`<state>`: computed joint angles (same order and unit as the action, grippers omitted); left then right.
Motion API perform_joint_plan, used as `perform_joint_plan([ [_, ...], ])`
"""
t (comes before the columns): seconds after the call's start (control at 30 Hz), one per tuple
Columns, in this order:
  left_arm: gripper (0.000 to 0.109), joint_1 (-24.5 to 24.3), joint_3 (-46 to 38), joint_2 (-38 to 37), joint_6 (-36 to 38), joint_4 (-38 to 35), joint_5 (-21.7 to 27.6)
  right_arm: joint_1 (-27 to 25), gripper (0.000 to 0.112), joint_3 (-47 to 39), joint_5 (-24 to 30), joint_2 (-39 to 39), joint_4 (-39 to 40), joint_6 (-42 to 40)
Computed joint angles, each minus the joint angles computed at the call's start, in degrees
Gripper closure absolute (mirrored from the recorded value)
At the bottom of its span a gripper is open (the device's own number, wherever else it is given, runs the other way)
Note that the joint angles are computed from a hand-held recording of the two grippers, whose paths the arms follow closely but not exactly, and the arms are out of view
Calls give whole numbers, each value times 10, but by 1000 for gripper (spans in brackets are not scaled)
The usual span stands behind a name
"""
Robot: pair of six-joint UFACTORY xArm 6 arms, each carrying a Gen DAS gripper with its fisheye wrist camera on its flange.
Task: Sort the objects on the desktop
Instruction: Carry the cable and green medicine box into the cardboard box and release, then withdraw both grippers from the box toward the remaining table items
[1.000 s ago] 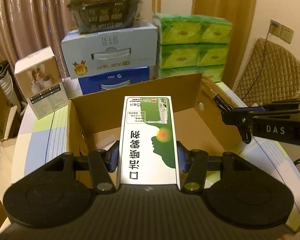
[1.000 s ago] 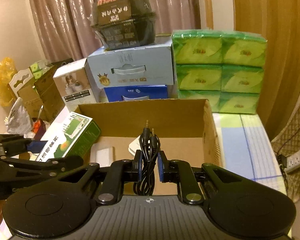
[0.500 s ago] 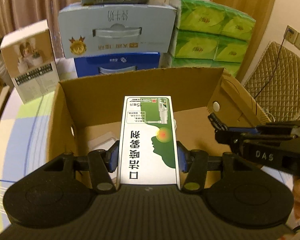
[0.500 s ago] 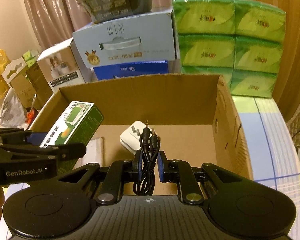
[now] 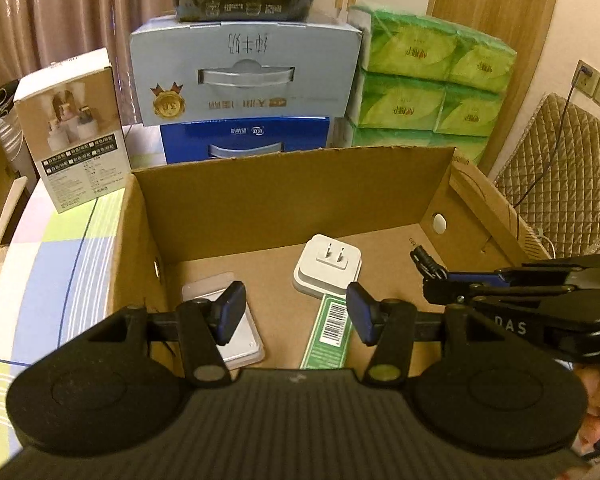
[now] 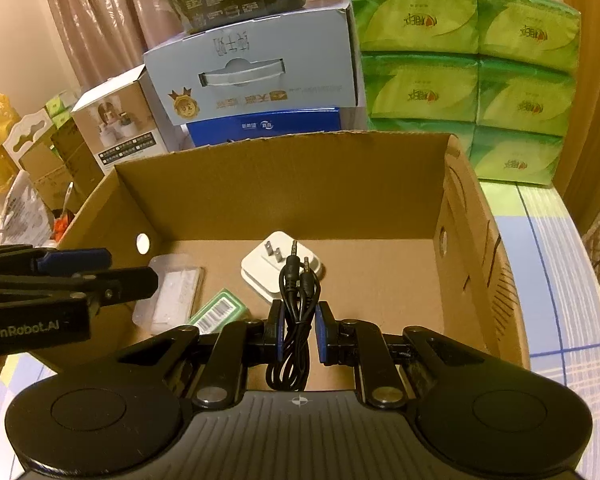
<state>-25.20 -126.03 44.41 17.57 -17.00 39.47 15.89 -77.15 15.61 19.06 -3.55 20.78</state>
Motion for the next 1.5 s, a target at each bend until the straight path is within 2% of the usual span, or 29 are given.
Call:
perform_joint_plan([
  [0.13,58,0,30,-20,9,-1,-19,4,99,-4,-6,3,24,-13],
  [0.2,58,0,52,-35,15,-4,-30,5,86,0,-14,0,37,-18],
  [0.27,58,0,77,-51,20,-7,-41,5,77,10,-27,-10,31,-12],
  [0.43,57,3,153,-107,33,-25,-72,4,73,39,-35,-47,-8,29],
  [0.63,49,5,277,-206,48,-42,-108,10,67,106,-43,-131,-87,108],
  [0.8,37,2,404,-308,63,-51,-138,25,45,180,-47,-218,-187,212],
  [1.0,24,3,539,-414,90,-73,-165,55,31,272,-38,-312,-248,302],
  [1.13,19,9,608,-470,102,-79,-167,73,23,332,-31,-368,-275,362],
  [1.3,12,17,675,-528,117,-78,-168,100,13,394,-8,-427,-269,396],
  [1.5,9,19,727,-574,161,-95,-147,121,11,461,30,-491,-296,471],
])
